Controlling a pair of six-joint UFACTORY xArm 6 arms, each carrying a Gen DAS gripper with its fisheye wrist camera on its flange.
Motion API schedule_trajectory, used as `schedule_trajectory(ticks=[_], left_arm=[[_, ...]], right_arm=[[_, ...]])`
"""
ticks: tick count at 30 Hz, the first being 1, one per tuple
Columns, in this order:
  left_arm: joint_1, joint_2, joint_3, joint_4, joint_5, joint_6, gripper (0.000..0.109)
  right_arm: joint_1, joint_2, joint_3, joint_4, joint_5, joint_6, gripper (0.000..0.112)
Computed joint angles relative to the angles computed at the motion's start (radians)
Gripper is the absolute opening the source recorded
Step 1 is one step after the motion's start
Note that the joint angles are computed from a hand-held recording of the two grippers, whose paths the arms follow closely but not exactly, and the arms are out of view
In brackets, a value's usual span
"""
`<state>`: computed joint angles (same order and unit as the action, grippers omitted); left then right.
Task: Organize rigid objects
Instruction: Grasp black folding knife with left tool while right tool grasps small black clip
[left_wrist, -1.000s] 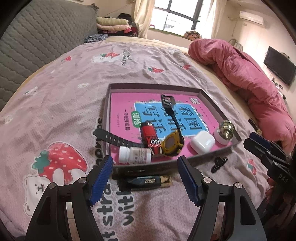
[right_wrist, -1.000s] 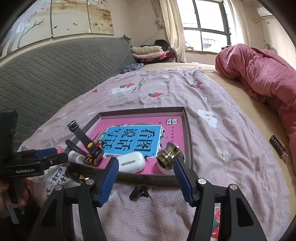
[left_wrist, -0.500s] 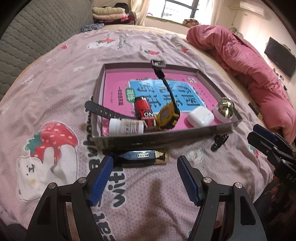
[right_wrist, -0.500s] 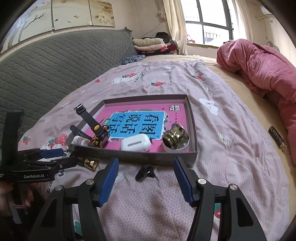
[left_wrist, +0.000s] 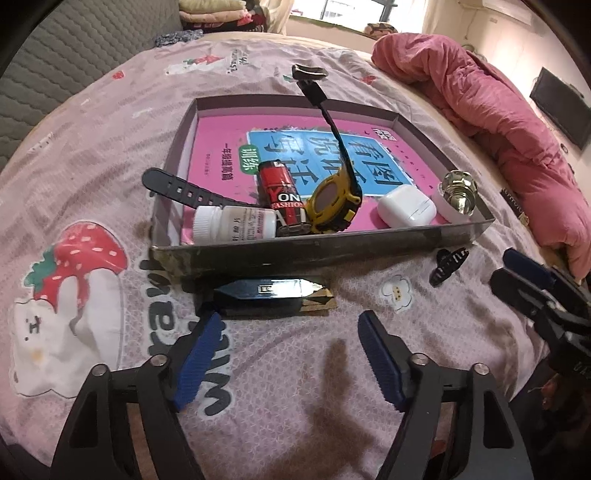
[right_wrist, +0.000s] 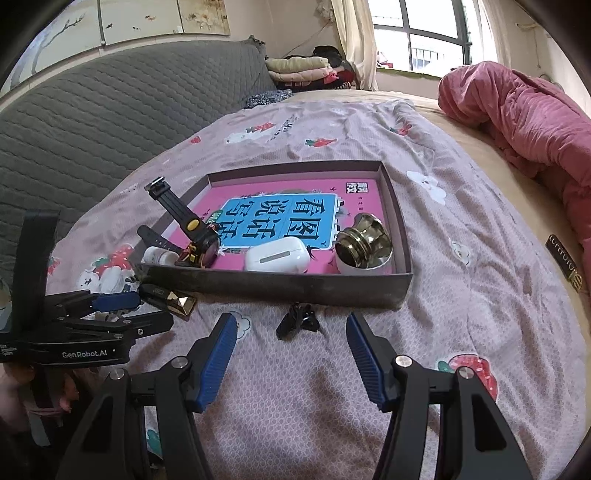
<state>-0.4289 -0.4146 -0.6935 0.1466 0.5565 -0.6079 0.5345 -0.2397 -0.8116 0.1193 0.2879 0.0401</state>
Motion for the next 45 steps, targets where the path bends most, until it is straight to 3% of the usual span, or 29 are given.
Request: schedule_trajectory(ticks=[26, 35, 42, 45], left_arm=[[0.004, 0.103, -0.06, 0.134, 0.028, -0.259, 0.081], [-0.038, 0.153, -0.117, 0.265, 0.121, -0.348, 0.081], [-0.038, 0.148, -0.104, 0.287, 0.104, -0.374, 0.081], [-0.043, 0.154, -0.11, 0.3, 0.109, -0.387, 0.081]], right_arm=[[0.015, 0.075, -0.036, 0.059, 0.016, -0.038, 0.061], [0.018, 0.116, -0.061, 0.052, 0.01, -0.03, 0.061], [0.004, 0.159, -0.086, 0.055, 0.005, 0.008, 0.061], [0.0, 0.169, -0.094, 0.064, 0.008, 0.006, 0.052]])
